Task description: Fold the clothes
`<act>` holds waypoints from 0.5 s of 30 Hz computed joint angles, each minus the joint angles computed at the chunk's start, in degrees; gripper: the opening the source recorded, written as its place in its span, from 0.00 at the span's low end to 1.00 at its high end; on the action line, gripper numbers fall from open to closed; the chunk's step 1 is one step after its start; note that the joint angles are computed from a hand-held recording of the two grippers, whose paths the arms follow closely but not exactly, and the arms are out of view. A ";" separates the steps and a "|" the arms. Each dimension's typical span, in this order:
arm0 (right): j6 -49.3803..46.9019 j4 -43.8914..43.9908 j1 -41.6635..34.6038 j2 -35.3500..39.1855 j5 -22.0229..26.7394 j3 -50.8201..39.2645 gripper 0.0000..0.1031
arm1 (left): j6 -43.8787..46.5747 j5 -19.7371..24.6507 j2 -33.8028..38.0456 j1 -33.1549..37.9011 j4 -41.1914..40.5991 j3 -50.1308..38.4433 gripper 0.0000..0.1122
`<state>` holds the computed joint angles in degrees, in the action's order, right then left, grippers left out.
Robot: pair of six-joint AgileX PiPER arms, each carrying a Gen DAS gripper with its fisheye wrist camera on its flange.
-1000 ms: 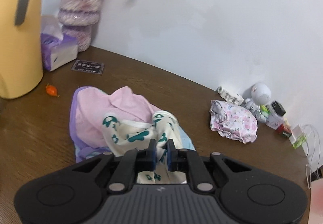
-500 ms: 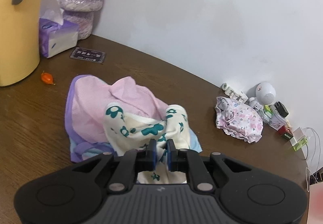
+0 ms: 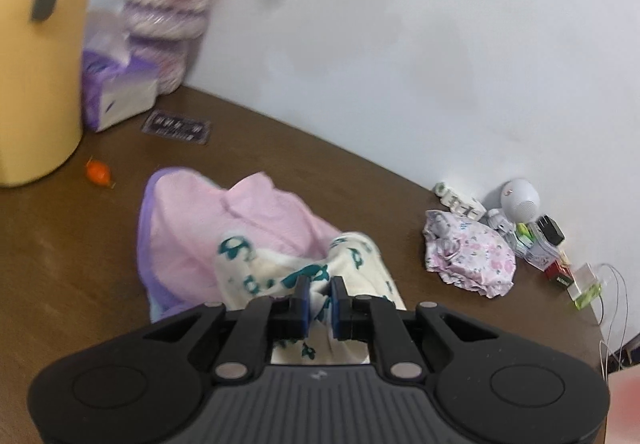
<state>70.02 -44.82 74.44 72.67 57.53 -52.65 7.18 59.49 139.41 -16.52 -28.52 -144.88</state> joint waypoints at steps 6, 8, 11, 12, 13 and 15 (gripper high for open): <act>-2.03 5.06 -5.29 4.80 -7.32 1.20 0.06 | 1.82 -1.52 0.18 0.18 -0.11 2.69 0.08; -0.24 4.49 -5.18 4.49 -7.47 1.74 0.11 | 2.17 -1.91 0.78 0.14 -0.71 2.17 0.08; 2.29 4.81 -4.07 3.51 -7.08 2.38 0.22 | 1.35 -1.89 2.12 -0.32 -0.23 0.47 0.09; 3.72 4.75 -3.57 2.65 -7.28 2.78 0.31 | 1.17 -1.99 2.36 -0.42 -0.07 0.27 0.09; 6.11 4.19 -2.66 0.94 -7.45 3.66 0.39 | 1.41 -2.35 2.33 -0.43 -0.26 0.57 0.09; 11.52 2.29 -0.55 -2.64 -7.19 5.28 0.44 | 3.35 -4.12 1.42 -0.28 -1.50 3.11 0.09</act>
<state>81.54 -42.53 73.89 70.03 50.35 -47.37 10.53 55.37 140.84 -16.79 -30.02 -141.77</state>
